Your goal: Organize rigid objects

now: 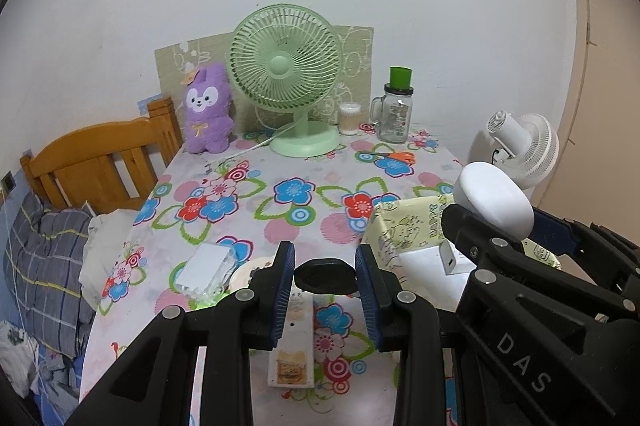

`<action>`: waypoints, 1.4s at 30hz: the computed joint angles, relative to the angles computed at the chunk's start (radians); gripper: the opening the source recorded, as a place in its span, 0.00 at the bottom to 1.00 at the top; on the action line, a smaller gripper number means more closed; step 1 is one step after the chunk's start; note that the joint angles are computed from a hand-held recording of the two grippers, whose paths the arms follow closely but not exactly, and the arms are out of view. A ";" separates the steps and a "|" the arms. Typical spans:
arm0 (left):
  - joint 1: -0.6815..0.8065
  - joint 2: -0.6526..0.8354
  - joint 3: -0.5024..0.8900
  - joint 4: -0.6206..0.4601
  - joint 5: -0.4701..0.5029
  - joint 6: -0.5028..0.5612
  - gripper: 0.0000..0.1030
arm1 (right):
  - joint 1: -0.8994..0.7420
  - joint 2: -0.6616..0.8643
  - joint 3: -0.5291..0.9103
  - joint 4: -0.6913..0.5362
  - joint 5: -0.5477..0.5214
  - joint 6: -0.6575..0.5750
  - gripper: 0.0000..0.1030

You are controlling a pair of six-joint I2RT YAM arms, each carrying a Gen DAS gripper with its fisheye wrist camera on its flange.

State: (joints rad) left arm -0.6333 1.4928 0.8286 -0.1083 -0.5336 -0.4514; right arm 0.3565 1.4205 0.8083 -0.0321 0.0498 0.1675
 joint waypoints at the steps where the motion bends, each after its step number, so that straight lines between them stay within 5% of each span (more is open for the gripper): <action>1: -0.004 0.007 0.008 -0.001 -0.002 0.000 0.31 | -0.006 -0.001 0.000 -0.001 -0.003 -0.001 0.51; 42: -0.088 0.352 0.298 -0.044 0.080 -0.003 0.31 | -0.275 0.110 -0.022 0.045 -0.148 -0.063 0.51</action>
State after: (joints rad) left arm -0.7213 1.8446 1.1266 -0.1523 -0.4533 -0.4539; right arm 0.0813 1.5308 0.7861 0.0124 -0.0983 0.1048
